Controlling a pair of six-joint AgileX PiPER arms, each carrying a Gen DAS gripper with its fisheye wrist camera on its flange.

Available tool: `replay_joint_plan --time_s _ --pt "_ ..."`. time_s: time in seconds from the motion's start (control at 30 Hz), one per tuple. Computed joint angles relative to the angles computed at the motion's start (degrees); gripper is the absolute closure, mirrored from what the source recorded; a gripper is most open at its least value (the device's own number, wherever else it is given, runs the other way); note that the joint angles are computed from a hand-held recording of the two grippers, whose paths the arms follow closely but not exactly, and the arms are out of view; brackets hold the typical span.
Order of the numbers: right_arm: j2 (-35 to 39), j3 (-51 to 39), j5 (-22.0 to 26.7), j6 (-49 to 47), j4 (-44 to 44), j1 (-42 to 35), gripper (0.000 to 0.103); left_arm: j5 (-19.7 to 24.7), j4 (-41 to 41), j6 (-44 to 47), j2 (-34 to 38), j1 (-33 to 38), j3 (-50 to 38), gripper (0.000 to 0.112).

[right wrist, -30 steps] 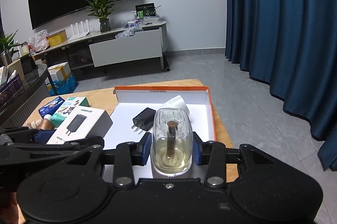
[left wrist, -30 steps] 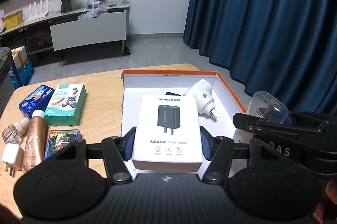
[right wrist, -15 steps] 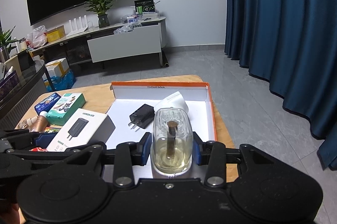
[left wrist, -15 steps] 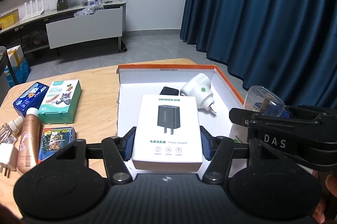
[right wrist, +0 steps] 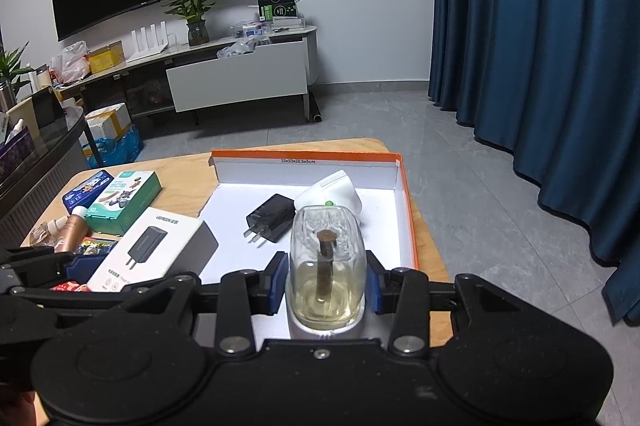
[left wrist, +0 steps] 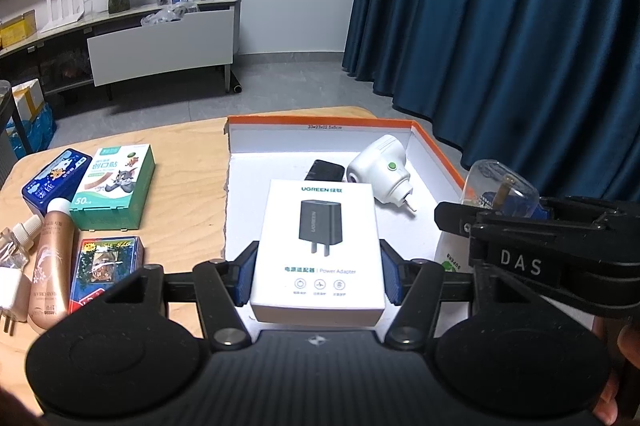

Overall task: Organize rigid objects
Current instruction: 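Lower the UGREEN box with the left tool while the right tool lowers the diffuser into the box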

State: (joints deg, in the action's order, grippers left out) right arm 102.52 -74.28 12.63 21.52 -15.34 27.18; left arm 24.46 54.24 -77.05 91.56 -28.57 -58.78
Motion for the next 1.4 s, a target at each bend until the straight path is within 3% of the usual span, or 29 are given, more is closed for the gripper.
replay_joint_plan --time_s 0.53,0.73,1.07,1.23,1.3,1.4 --pt "3.24 -4.31 1.22 -6.69 5.88 -0.14 0.055 0.42 -1.11 1.3 1.53 0.74 -1.25 0.052" --pt "6.16 -8.71 3.58 -13.67 11.51 -0.53 0.055 0.33 -2.33 2.54 2.74 0.69 -2.27 0.052" --pt "8.56 -12.21 5.6 -15.43 13.0 -1.12 0.055 0.36 -3.39 3.83 5.18 -0.05 -4.28 0.052" --pt "8.21 -11.26 3.49 -18.17 16.13 -1.69 0.054 -0.81 -2.89 3.89 6.27 -0.18 -4.87 0.052" --pt "7.72 -10.65 2.07 -16.6 14.36 -1.91 0.041 -1.03 -2.26 3.09 6.87 -0.17 -5.14 0.052" --pt "6.07 -8.58 -0.73 -16.66 15.07 -2.59 0.039 -2.09 -5.05 5.09 7.76 0.53 -5.85 0.052"
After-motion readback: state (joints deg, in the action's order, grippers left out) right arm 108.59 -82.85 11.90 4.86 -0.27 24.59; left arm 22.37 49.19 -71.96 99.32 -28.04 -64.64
